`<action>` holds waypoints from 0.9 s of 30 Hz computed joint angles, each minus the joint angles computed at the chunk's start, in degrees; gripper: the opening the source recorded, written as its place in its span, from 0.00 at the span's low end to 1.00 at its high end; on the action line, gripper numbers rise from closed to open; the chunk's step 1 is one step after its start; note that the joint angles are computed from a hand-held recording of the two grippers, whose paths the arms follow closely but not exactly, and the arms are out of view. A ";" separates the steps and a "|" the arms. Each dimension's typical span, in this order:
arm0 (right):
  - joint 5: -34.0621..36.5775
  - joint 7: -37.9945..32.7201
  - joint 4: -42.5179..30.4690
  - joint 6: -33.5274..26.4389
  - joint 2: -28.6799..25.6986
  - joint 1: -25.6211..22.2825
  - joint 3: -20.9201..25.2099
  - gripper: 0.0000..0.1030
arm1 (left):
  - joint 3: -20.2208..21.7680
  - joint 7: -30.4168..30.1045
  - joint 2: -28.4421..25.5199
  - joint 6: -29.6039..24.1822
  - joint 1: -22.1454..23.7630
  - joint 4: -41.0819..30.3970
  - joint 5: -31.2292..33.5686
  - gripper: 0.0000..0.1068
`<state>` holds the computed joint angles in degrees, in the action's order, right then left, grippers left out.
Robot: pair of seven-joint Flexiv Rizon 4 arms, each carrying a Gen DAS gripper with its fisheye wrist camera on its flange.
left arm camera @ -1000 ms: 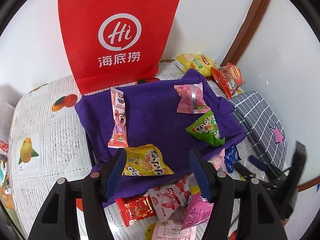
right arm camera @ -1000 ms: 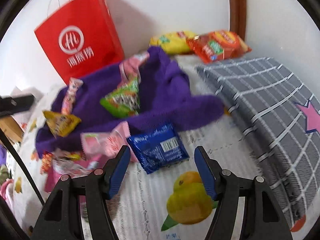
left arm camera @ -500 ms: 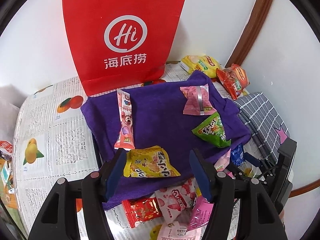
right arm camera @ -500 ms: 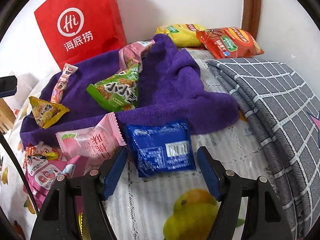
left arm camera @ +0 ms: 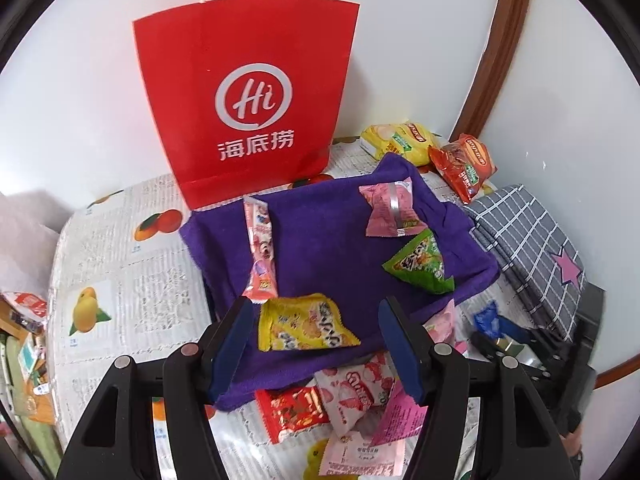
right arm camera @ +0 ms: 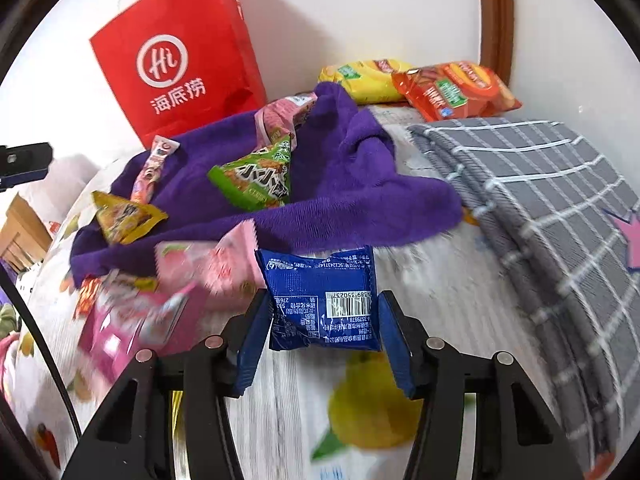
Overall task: Organize snacks
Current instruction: 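Grasp the red snack packet with the left tool while the right tool holds the blue packet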
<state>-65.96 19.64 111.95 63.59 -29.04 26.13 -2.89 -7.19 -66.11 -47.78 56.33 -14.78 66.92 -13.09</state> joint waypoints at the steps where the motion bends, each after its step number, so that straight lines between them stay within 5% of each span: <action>1: -0.07 0.17 1.08 -0.79 1.10 0.42 0.35 0.52 | 0.01 -0.20 0.50 0.58 0.11 1.00 -0.06 0.59; 18: -7.98 12.51 6.26 -0.20 3.24 -0.82 2.88 0.53 | 2.46 -5.57 6.16 8.75 1.27 19.10 0.74 0.59; 27: 1.10 2.69 3.85 -6.86 2.01 1.42 4.47 0.54 | 2.57 -9.59 2.53 11.09 0.61 17.26 1.83 0.59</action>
